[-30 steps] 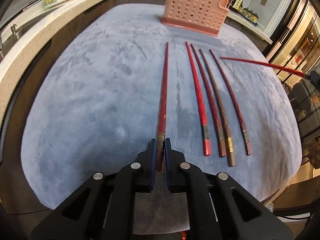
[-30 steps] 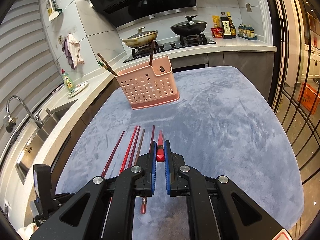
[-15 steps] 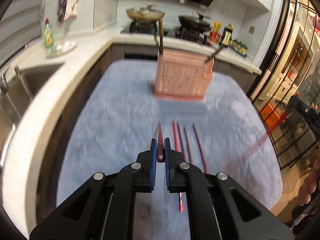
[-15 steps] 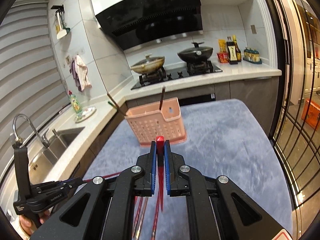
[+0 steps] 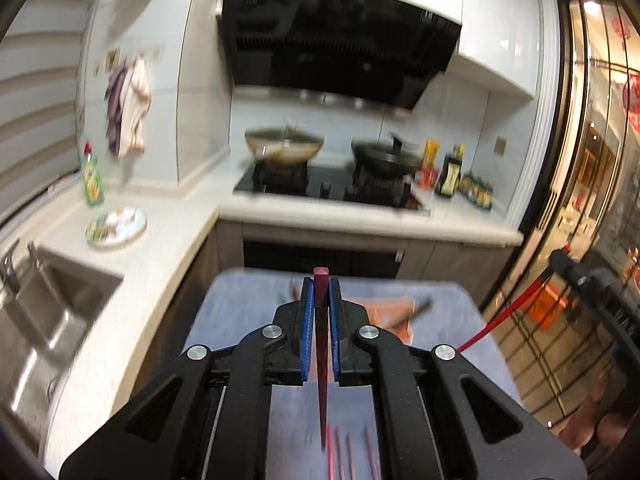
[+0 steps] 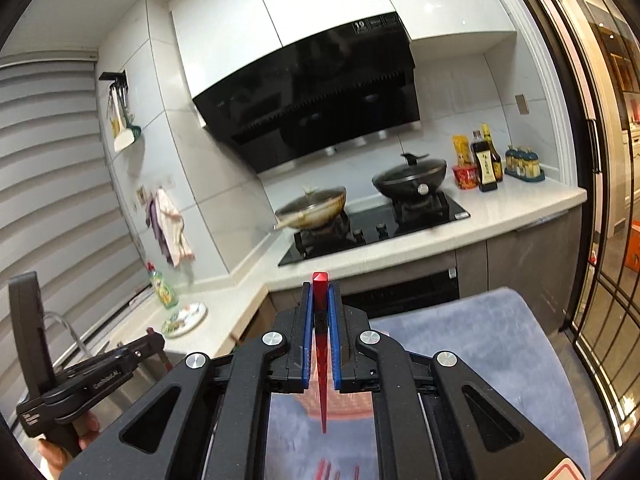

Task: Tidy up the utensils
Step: 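Open both tools to drop the red chopsticks into the pink basket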

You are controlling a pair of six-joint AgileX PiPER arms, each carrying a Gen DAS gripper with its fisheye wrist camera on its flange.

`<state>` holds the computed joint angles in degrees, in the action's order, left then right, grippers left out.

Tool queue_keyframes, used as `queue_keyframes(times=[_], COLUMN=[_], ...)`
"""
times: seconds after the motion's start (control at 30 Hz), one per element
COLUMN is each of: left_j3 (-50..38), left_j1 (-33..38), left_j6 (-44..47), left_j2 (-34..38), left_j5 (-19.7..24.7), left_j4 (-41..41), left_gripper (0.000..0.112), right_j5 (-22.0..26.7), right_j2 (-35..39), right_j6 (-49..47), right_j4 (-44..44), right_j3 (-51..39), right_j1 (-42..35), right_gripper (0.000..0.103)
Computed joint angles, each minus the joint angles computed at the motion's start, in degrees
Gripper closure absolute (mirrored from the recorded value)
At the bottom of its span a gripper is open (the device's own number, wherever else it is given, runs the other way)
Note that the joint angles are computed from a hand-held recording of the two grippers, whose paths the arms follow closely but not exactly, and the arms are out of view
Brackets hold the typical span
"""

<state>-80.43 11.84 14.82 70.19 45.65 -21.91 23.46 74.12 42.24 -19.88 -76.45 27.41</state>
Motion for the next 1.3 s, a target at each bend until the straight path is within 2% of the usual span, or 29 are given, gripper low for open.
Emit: queue_keyframes(times=[0.17, 0.37, 0.53, 0.67, 0.9, 0.93, 0.97, 1.03, 1.2, 1.3], left_j3=[-12.36, -18.88, -17.19, -13.95, -7.61, -7.35, -7.06, -4.56, 0.23, 3.44], left_j1=[-4.09, -6.36, -7.31, -6.53, -5.95, -5.95, -6.12, -6.34, -7.77, -7.78], left_j6=[-6.47, -10.20, -11.36, -9.22, -6.81, -7.06, -7.87, -8.90, -13.09, -13.78], left_j2=[9.07, 17.36, 20.95, 22.57, 20.74, 20.35, 19.88, 17.39, 12.07, 8.48], left_j5=[-2.49, -4.72, -8.20, -9.73, -11.30, -11.06, -10.76, -11.84, -12.12, -11.22], left_j4=[4.39, 7.74, 10.42, 8.42, 7.00, 7.36, 8.23, 9.33, 15.03, 15.72], left_gripper=[0.105, 0.105, 0.105, 0.105, 0.103, 0.095, 0.082, 0.073, 0.070, 0.068], right_j5=[0.37, 1.28, -1.24, -2.20, -3.82, -3.96, -4.19, -4.81, -5.31, -4.96], right_j2=[10.29, 19.31, 23.02, 25.08, 23.07, 22.32, 21.28, 19.35, 12.52, 8.43], right_j6=[-5.64, -8.86, -9.68, -10.08, -8.02, -7.85, -8.54, -8.73, -10.93, -6.08], right_j4=[5.66, 8.65, 9.36, 10.34, 8.99, 8.94, 9.82, 10.35, 12.52, 6.45], right_j3=[-13.07, -22.05, -20.22, -17.59, -12.02, -11.26, -10.22, -8.14, -0.98, 3.28], right_j1=[-2.86, -4.35, -5.15, -5.73, -6.19, -6.23, -6.32, -6.31, -5.18, -3.28], right_gripper=[0.096, 0.096, 0.096, 0.096, 0.090, 0.089, 0.087, 0.083, 0.078, 0.071])
